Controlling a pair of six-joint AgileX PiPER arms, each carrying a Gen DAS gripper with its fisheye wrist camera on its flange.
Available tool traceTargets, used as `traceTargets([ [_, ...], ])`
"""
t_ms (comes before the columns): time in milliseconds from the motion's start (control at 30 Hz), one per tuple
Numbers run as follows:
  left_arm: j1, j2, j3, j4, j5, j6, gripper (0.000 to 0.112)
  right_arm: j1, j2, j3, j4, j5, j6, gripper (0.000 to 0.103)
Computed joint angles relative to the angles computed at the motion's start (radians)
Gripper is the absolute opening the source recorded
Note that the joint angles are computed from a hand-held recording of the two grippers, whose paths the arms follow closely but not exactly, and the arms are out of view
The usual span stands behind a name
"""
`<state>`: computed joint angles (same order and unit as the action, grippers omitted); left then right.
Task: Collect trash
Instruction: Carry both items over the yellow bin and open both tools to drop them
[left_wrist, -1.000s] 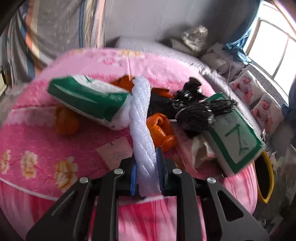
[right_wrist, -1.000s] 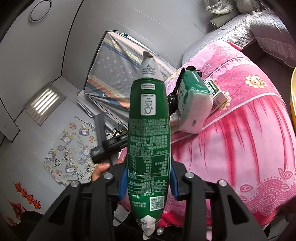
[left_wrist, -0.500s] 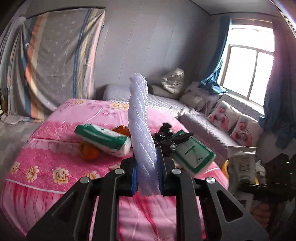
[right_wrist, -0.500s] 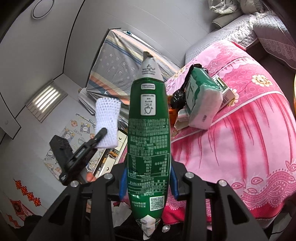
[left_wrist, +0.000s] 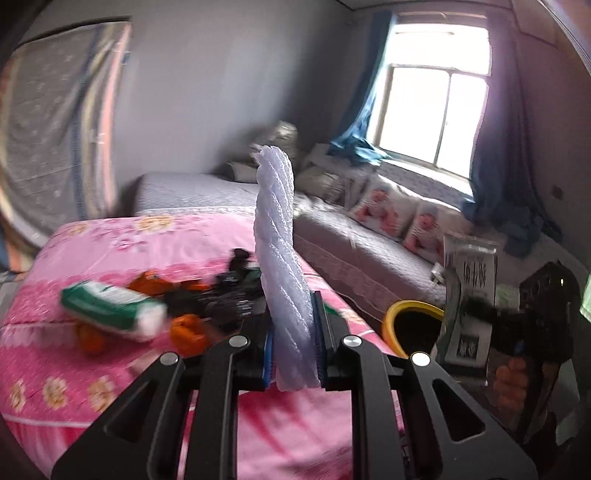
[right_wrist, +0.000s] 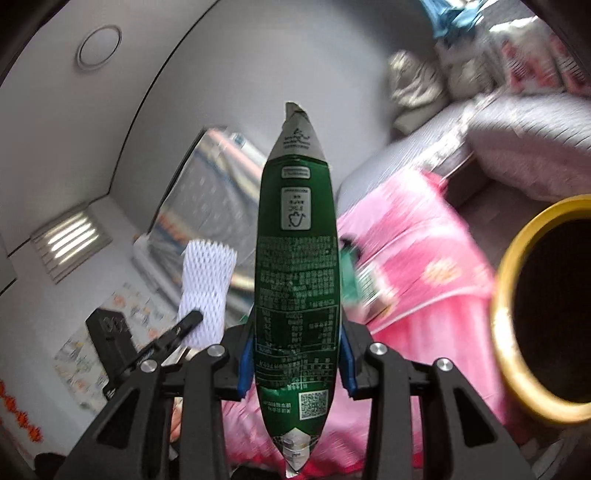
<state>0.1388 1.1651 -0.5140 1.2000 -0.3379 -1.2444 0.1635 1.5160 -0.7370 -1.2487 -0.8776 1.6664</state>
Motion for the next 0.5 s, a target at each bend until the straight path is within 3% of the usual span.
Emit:
traceTargets([
  [133, -0.172, 0.144, -0.103, -0.164, 0.058, 0.154, 0.016, -0.115, -0.027, 0.027, 0.022, 0.029, -0.038, 0.034],
  [367, -0.369, 0.406, -0.291, -0.365, 0.063, 0.349, 0.016, -0.211, -0.055, 0.079, 0.124, 0.213, -0.158, 0.034],
  [500, -0.445, 0.564, -0.437, -0.224, 0.062, 0.207, 0.016, -0.206, -0.043, 0.098, 0.243, 0.347, -0.272, 0.034],
])
